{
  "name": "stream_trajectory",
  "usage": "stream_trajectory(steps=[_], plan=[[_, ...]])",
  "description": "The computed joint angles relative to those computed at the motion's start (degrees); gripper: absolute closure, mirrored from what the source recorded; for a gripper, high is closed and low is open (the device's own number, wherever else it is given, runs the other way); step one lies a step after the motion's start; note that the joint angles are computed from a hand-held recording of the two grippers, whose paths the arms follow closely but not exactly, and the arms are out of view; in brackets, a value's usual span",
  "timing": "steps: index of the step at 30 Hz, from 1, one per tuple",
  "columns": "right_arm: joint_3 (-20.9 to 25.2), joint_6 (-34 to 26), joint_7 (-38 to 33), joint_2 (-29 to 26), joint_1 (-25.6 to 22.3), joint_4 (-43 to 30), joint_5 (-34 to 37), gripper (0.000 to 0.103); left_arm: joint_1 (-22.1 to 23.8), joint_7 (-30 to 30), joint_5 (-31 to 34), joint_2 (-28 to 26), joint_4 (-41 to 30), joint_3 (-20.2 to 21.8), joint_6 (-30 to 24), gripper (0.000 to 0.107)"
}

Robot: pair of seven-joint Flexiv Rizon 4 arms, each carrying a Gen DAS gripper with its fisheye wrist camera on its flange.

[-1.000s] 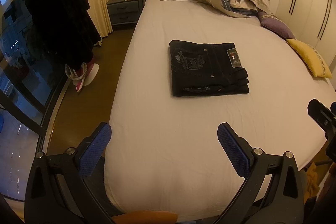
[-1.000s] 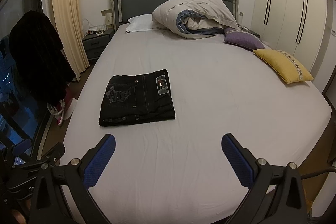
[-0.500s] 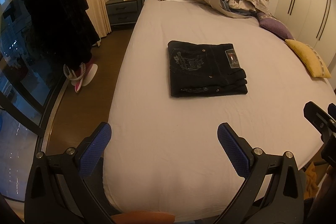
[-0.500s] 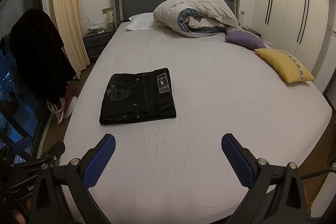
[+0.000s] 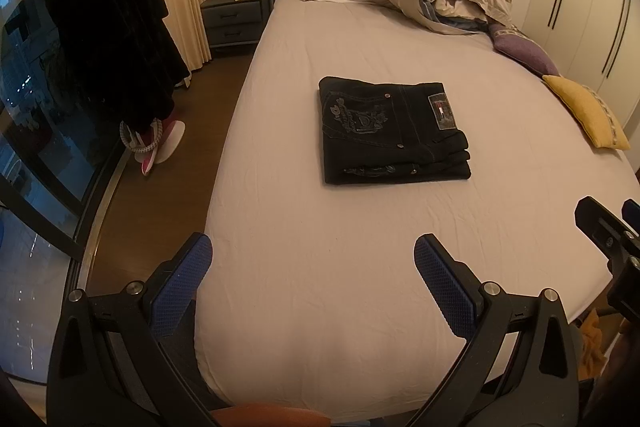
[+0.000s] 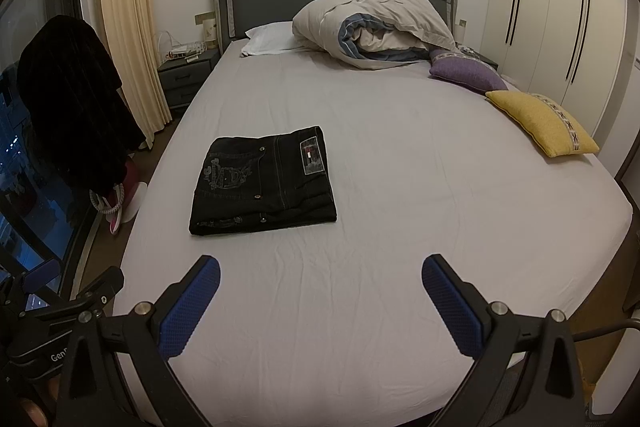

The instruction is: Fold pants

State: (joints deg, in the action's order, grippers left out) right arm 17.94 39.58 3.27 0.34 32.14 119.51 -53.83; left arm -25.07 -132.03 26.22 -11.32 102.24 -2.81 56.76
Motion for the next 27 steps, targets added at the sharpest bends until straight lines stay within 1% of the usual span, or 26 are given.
stream_trajectory(steps=[27], plan=[[0.07, 0.3, -1.26, 0.54, -0.46, 0.01, 0.76, 0.0, 0.07, 0.56, -0.44, -0.15, 0.04, -0.06, 0.33, 0.004]])
